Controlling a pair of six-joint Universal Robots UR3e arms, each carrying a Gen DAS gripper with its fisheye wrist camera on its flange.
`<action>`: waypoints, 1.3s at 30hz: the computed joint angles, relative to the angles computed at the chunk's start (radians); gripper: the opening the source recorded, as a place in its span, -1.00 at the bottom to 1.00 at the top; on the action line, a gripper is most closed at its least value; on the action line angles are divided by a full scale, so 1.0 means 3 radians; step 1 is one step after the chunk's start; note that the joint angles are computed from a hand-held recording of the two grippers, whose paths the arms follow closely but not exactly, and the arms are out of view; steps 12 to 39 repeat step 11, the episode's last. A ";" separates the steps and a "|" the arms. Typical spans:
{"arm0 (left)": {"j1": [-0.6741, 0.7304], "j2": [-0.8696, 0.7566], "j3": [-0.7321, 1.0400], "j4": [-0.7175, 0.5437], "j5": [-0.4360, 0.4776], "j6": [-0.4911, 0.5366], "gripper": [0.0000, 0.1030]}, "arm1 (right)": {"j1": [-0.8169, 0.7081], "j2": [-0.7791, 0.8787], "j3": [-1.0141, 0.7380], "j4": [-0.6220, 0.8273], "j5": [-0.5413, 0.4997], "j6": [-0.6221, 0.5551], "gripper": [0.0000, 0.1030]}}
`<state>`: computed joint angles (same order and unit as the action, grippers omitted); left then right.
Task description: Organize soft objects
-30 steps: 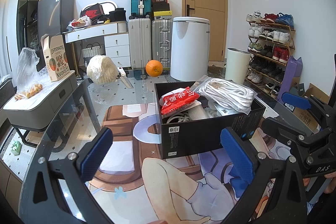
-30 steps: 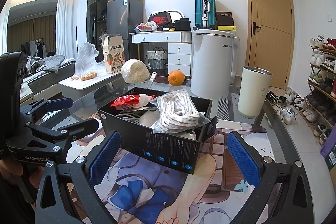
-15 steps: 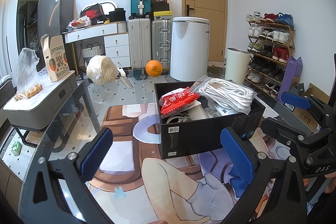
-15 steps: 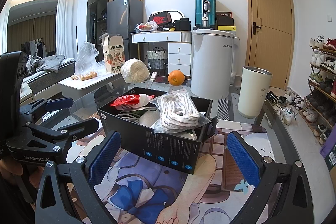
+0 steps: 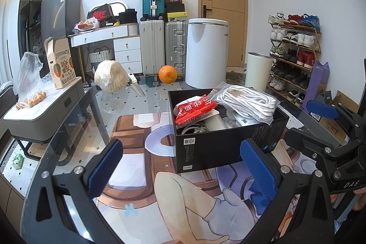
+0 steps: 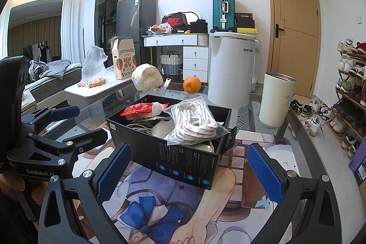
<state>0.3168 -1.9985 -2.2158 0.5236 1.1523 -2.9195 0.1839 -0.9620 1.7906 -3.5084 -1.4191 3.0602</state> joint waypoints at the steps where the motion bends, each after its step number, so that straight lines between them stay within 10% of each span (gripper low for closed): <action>1: 0.0000 0.0000 0.0000 0.0000 0.0000 0.0000 1.00 | 0.0000 0.0001 -0.0003 0.0003 0.0003 0.0000 0.99; 39: -0.0014 -0.0006 0.0013 0.0012 -0.0004 -0.0015 1.00 | 0.0000 -0.0001 -0.0001 0.0003 0.0001 -0.0001 0.99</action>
